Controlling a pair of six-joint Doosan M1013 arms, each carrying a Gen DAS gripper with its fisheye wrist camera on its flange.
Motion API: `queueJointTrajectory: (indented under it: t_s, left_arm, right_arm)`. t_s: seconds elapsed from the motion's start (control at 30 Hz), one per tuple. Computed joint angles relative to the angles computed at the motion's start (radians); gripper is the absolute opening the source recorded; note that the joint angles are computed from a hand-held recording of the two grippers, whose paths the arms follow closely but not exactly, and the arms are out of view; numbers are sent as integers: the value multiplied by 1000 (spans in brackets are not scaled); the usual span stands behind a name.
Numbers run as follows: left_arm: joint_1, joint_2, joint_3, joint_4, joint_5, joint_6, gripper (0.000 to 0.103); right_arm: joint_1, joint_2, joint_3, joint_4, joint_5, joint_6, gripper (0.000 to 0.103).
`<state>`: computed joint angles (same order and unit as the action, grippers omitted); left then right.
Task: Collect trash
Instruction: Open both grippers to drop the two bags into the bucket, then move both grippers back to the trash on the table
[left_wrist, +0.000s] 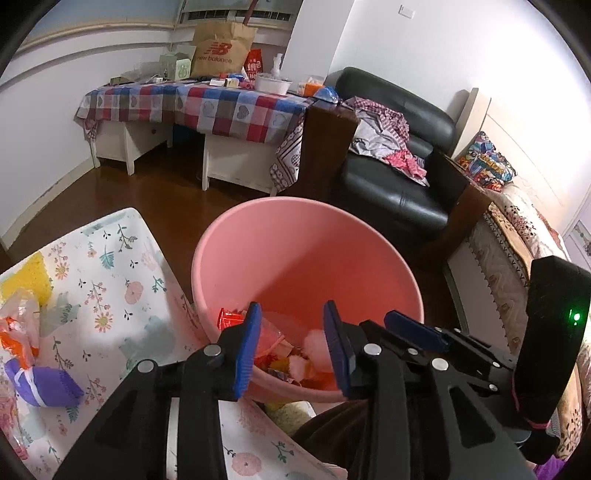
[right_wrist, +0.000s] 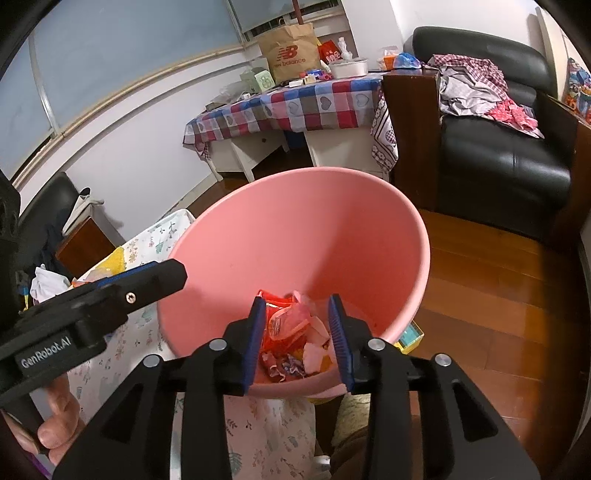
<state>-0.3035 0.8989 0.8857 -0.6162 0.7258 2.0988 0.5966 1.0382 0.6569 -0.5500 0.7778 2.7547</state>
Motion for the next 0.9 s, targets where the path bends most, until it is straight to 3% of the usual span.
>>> queueJointTrajectory:
  t_s: [0.5, 0.7, 0.9]
  left_arm:
    - [29, -119, 173, -86, -137, 85, 44]
    - [54, -168, 249, -106, -196, 98, 48]
    - [77, -228, 350, -119, -303, 155, 55]
  right_arm:
    - [41, -24, 27, -145, -115, 55, 44]
    - [65, 11, -46, -182, -74, 19, 44]
    - [74, 59, -155, -91, -18, -96, 44]
